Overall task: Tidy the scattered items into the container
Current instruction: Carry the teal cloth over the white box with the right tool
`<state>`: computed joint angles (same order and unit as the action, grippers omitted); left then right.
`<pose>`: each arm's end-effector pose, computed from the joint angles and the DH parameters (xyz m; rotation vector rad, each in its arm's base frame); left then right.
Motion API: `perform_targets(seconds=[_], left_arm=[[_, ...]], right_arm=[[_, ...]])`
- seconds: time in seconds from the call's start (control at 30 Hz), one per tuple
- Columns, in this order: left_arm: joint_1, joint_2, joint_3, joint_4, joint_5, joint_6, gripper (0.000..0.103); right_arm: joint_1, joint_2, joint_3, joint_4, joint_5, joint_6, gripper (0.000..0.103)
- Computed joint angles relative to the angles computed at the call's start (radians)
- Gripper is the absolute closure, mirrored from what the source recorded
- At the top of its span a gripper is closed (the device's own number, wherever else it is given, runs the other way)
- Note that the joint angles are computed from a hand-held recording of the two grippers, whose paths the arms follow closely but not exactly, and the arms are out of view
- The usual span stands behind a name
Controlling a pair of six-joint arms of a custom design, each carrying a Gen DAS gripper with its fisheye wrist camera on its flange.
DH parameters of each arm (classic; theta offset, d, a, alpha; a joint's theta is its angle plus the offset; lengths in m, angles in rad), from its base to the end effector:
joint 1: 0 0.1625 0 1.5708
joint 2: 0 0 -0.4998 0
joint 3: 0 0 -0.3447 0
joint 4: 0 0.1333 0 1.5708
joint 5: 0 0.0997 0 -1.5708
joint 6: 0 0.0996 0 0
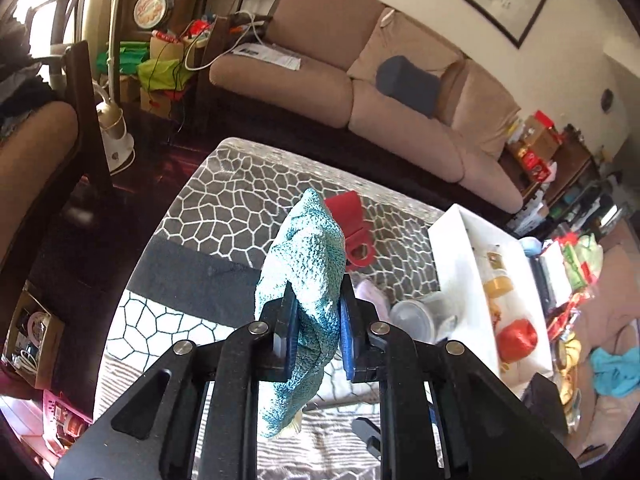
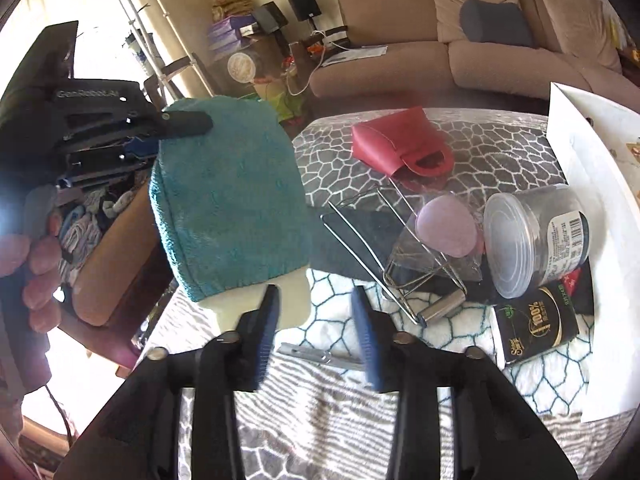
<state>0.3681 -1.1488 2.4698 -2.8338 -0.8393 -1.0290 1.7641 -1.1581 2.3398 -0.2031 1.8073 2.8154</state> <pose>-0.2874 -0.3250 0.2047 0.2578 2.6233 -0.8732 0.1660 -0.2758 0.1654 0.6115 -2.6900 0.8174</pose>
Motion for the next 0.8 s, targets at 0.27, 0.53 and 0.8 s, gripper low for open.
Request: perform_targets(seconds=[0.27, 0.53, 0.8], left_arm=[[-0.205, -0.095, -0.165, 0.355, 0.009, -0.116, 0.088], [-0.334, 0.005, -0.321, 0.417, -0.041, -0.110, 0.088], [-0.324, 0.252, -0.492, 0.333, -0.079, -0.010, 0.087]], right_arm=[[0.234, -0.154, -0.044, 0.145, 0.006, 0.111, 0.025], [0.366, -0.335, -0.074, 0.231, 0.024, 0.119, 0.009], [0.081, -0.606, -0.091, 0.433, -0.086, 0.018, 0.056]])
